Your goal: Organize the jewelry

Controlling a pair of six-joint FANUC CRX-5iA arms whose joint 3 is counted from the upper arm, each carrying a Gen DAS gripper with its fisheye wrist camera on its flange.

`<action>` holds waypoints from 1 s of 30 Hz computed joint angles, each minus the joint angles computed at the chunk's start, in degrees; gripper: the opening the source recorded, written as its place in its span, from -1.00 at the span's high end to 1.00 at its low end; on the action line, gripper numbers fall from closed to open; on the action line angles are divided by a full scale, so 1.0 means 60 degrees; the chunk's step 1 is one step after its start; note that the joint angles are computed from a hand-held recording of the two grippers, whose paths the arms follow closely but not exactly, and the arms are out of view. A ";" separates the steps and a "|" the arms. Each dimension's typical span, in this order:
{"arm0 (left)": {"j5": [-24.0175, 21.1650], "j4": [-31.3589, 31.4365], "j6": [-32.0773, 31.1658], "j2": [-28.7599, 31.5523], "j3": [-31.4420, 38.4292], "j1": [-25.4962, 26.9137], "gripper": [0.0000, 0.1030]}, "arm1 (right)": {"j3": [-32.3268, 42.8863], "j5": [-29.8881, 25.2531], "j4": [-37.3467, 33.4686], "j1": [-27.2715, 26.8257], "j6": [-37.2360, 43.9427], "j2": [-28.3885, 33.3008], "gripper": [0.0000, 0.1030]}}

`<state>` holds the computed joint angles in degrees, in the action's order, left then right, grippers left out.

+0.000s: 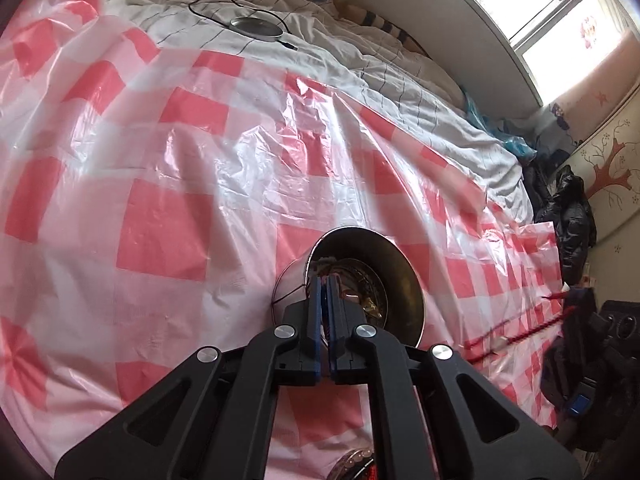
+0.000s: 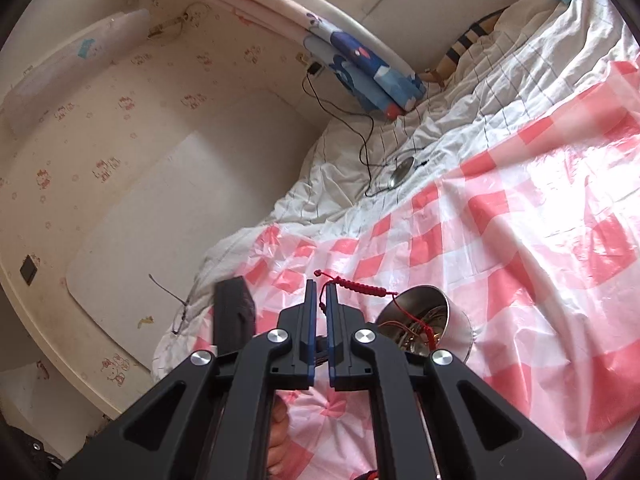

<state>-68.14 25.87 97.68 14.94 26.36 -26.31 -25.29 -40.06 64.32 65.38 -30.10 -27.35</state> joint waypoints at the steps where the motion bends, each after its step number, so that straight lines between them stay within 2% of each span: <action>1: -0.0013 -0.0212 0.0036 -0.0034 0.0140 -0.0040 0.82 | 0.0048 0.0105 -0.0157 -0.0083 0.0118 0.0075 0.90; 2: 0.0039 -0.0319 0.0046 -0.0087 0.0184 -0.0068 0.56 | 0.0139 0.0175 -0.0406 -0.0161 0.0328 0.0184 0.90; 4: 0.0237 -0.0311 0.0011 -0.0225 0.0138 -0.0055 0.18 | 0.0250 0.0327 -0.0696 -0.0276 0.0569 0.0338 0.90; 10: 0.0691 -0.0108 0.0131 -0.0790 -0.0392 0.0175 -0.02 | 0.0858 0.0376 -0.2034 -0.0444 0.1790 0.0892 0.90; 12: 0.0760 0.0038 0.0124 -0.0934 -0.0592 0.0270 -0.04 | 0.1468 -0.0180 -0.3001 -0.0409 0.2683 0.1332 0.90; 13: 0.0771 0.0087 0.0136 -0.0975 -0.0641 0.0312 -0.06 | 0.1912 -0.0737 -0.3568 -0.0365 0.3238 0.1643 0.85; 14: 0.0784 0.0093 0.0158 -0.1007 -0.0677 0.0334 -0.09 | 0.2272 -0.1237 -0.3946 -0.0322 0.3636 0.1893 0.73; 15: 0.0800 0.0091 0.0157 -0.1041 -0.0727 0.0337 -0.12 | 0.2556 -0.1663 -0.4223 -0.0280 0.3939 0.2097 0.37; 16: 0.0782 0.0080 0.0153 -0.1059 -0.0748 0.0342 -0.16 | 0.2650 -0.1867 -0.4277 -0.0235 0.4039 0.2191 0.23; 18: 0.0695 0.0058 0.0163 -0.1081 -0.0770 0.0346 -0.20 | 0.2948 -0.2536 -0.4345 -0.0077 0.4352 0.2400 0.21; 20: 0.0660 0.0050 0.0153 -0.1105 -0.0806 0.0326 -0.26 | 0.3061 -0.2836 -0.4253 0.0036 0.4462 0.2430 0.13; 25: 0.0489 -0.0192 0.0126 -0.1132 -0.0736 0.0227 -0.31 | 0.2632 -0.3006 -0.3400 0.0377 0.3594 0.1927 -0.07; 30: 0.0153 -0.0758 -0.0112 -0.1246 -0.0584 -0.0026 -0.34 | 0.2606 -0.3980 -0.2724 0.1011 0.3013 0.1630 -0.19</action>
